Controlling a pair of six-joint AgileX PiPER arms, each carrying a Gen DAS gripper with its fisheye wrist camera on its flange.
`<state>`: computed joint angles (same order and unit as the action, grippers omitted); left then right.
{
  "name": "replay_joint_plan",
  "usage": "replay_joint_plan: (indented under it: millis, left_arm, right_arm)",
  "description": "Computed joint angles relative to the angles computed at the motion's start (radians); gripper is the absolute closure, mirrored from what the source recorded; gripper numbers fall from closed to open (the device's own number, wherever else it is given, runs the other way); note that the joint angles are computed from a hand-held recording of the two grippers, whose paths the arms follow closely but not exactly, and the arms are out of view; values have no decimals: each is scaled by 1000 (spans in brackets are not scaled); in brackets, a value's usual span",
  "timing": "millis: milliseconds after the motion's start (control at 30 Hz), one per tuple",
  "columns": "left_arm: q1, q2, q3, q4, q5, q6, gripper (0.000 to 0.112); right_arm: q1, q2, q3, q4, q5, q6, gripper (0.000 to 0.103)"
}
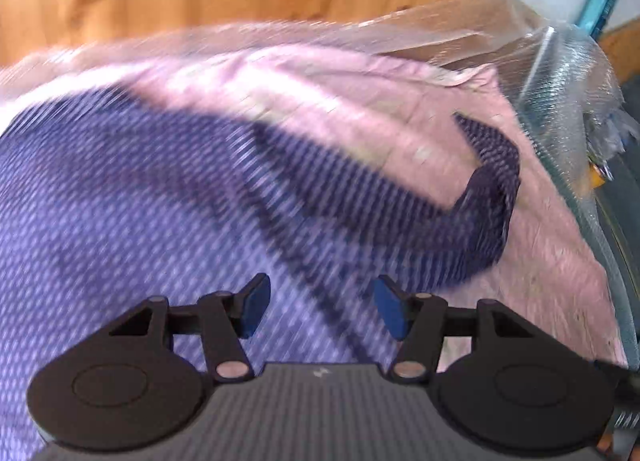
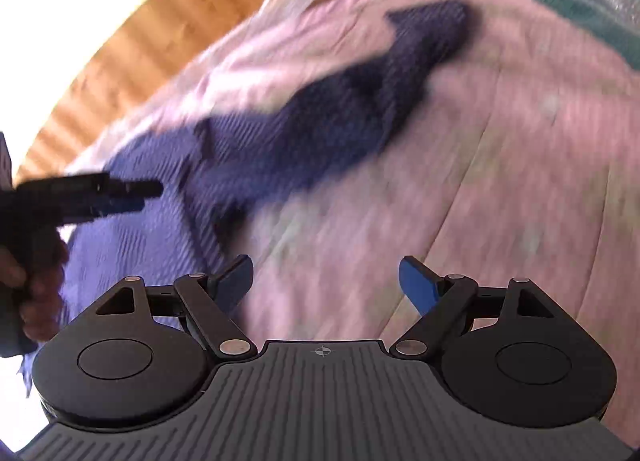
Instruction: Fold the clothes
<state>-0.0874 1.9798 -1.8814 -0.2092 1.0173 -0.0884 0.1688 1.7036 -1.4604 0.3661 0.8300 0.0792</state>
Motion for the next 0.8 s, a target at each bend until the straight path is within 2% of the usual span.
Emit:
replay_joint_plan:
  millis: [133,267,400,533,567,700,800]
  left_arm:
    - [74,-272,331,-52,-62,81,49]
    - [139,-471,541,-90,-72,114,45]
    - [167,-578,631,-98,-36,123,44]
    - [159,-636,637,-107,-20,127,44]
    - [149,-642,628,-106,-18,117,44]
    - [104,-642,591,-98,-25,74,43]
    - [68,-633,594,-75,-73,1,41]
  right_arm:
    - [185,-202,159,-182,-9,234,20]
    - [408,-396,237,-425,62,583,19]
    - [597,-528,295,-628,152,894,18]
    - [682,-615,312,-724,232,1029,18]
    - [679,-623,311,-733,234,1036,18]
    - [534,-664,337,-632,162,941,18]
    - [319,-658,368,-437,76,713,18]
